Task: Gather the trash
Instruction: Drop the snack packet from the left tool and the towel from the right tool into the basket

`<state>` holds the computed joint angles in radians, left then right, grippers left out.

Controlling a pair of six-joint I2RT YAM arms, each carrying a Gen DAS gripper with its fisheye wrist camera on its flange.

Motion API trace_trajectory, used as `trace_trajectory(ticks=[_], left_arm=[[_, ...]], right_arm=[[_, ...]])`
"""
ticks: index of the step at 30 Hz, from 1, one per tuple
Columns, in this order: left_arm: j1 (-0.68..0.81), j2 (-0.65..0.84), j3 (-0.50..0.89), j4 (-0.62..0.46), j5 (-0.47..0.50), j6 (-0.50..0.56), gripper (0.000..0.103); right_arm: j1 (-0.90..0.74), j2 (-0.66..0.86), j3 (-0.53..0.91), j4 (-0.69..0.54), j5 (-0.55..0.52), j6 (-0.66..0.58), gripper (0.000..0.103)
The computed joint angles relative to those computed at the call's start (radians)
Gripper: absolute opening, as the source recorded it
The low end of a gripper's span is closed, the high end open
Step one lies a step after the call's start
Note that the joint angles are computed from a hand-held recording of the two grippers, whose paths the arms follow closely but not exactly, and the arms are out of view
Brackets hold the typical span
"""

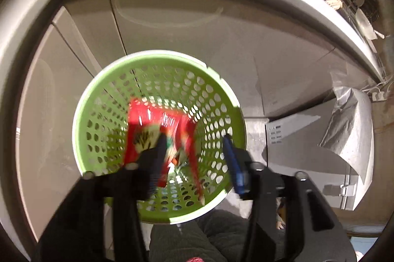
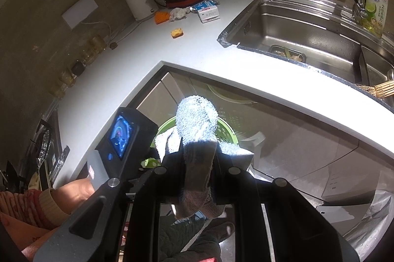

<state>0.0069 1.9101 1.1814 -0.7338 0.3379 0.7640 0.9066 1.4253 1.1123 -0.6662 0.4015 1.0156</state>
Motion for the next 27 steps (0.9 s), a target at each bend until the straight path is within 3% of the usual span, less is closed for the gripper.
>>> trace_trajectory(ticks=[8,15,24,26,27], left_arm=[[0.029,-0.068,0.050,-0.093,0.007,0.000,0.058],[0.156,-0.236,0.147,-0.221,0.052,-0.031,0.084],[0.287,-0.308,0.288,-0.257,0.086,-0.091,0.095],[0.302,-0.312,0.297,-0.246,0.083,-0.097,0.095],[0.308,-0.310,0.303,-0.241,0.079,-0.097,0.095]], right_arm=[[-0.003,-0.002,0.000,0.011,0.001,-0.011,0.017],[-0.022,0.025,-0.025,0.084,-0.020,-0.035,0.019],[-0.068,0.283,-0.008,0.329,-0.157,-0.144,0.019],[-0.078,0.351,0.010,0.368,-0.191,-0.154,0.024],[-0.082,0.387,0.024,0.381,-0.201,-0.155,0.033]])
